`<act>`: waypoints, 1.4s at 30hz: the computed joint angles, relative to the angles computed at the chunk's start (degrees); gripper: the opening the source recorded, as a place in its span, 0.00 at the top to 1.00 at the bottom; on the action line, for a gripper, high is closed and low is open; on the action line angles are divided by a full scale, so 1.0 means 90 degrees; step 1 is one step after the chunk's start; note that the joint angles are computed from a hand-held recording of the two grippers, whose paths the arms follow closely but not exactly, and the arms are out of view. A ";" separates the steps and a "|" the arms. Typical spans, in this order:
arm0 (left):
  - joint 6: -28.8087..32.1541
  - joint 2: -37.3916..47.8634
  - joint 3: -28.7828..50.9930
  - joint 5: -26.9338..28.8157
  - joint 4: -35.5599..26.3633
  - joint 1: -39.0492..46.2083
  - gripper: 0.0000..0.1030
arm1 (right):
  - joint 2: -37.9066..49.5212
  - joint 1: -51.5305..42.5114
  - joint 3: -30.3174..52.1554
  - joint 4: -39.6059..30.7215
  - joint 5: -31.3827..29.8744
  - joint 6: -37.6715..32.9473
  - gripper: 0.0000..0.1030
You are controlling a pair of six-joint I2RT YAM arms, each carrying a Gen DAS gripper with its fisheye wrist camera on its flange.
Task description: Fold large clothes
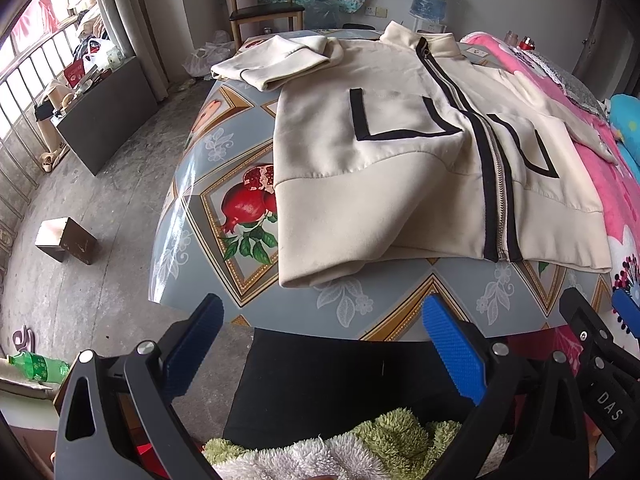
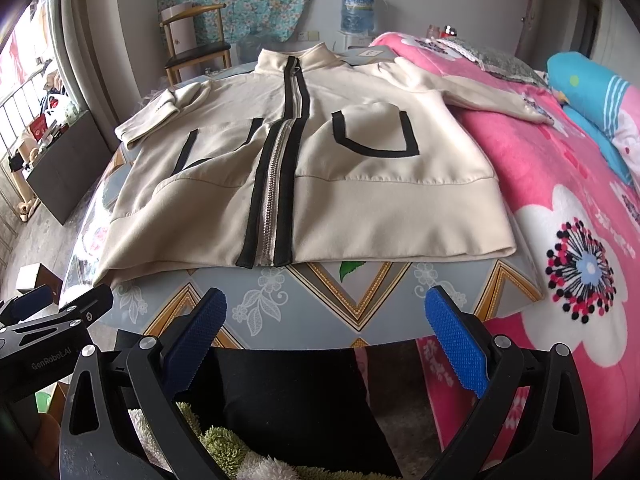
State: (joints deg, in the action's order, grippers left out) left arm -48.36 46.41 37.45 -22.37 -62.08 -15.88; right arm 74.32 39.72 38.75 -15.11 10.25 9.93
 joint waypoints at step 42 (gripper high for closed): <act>-0.0029 0.0058 0.0006 -0.0152 -0.0170 0.0059 0.05 | -0.0030 0.0005 0.0020 -0.0039 0.0004 -0.0014 0.07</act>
